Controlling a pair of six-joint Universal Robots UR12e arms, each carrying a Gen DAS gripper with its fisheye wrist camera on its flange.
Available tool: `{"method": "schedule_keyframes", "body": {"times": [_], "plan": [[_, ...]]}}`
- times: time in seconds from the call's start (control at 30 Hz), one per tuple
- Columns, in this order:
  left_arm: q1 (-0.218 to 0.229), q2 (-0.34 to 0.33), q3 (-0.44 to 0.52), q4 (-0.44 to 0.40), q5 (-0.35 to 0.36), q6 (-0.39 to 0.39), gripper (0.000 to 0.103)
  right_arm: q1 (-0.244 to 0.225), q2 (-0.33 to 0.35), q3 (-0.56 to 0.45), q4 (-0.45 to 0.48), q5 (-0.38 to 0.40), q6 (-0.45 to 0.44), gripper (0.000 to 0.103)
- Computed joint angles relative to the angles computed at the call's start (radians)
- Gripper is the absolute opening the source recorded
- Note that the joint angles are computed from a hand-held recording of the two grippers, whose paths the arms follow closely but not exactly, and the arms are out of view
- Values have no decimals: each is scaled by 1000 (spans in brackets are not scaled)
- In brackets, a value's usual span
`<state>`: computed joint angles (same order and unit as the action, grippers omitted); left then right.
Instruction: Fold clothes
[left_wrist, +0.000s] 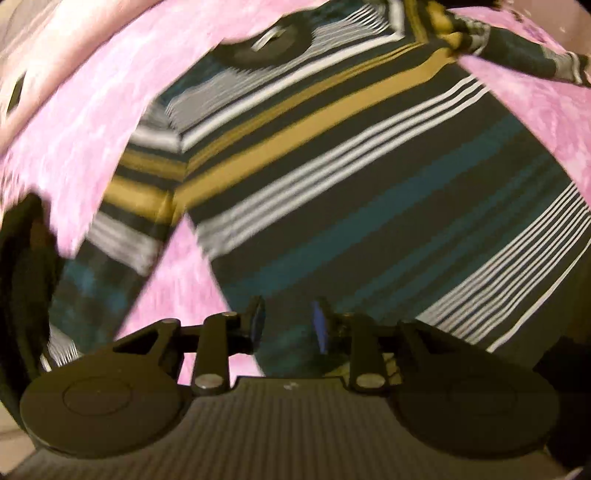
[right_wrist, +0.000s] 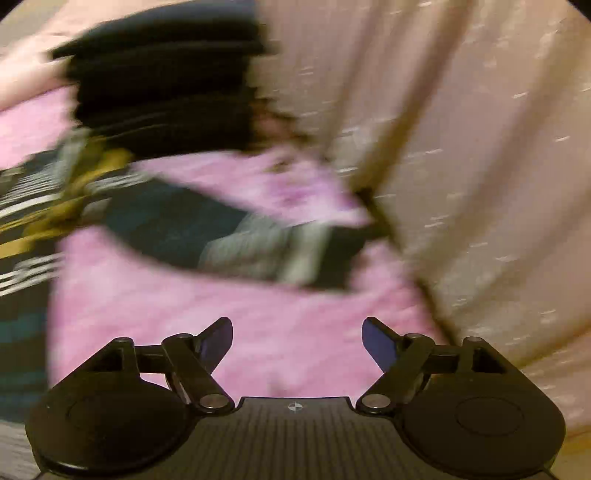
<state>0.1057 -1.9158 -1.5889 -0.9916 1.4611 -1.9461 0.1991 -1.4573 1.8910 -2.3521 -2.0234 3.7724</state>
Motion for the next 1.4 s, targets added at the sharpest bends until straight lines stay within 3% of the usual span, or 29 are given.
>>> {"method": "schedule_keyframes", "body": {"times": [0.17,0.3,0.4,0.53,0.67,0.83,0.87,0.9,0.97,1.1,1.2,1.3,1.4], "plan": [[88,-19,15,-84,-1,-68,34,67,47,-7,-68,228,-44,80],[154,-57,34,-182,-31,-175,34,113,95,-35,-25,319,-49,80],[183,-80,56,-284,-86,-211,34,136,114,-61,45,309,-21,80],[205,-94,67,-414,-160,-162,34,154,131,-104,135,299,-6,80],[209,-89,39,-402,-186,-139,34,172,151,-137,182,278,-9,80],[220,-93,33,-382,-225,-169,30,173,173,-157,186,272,-11,80],[221,-95,36,-385,-230,-172,24,174,177,-161,188,272,-12,80],[222,-97,38,-388,-235,-171,9,175,180,-164,190,272,-13,80],[225,-95,39,-390,-244,-166,5,178,188,-174,195,270,-17,80],[252,-55,12,-334,-282,-143,4,182,190,-186,195,260,-22,80],[276,-33,7,-339,-295,-169,4,183,191,-194,192,252,-24,80],[267,-28,-1,-339,-272,-173,4,182,198,-210,210,246,-19,80],[251,-47,38,-397,-259,-143,5,183,205,-240,221,229,-14,80]]}}
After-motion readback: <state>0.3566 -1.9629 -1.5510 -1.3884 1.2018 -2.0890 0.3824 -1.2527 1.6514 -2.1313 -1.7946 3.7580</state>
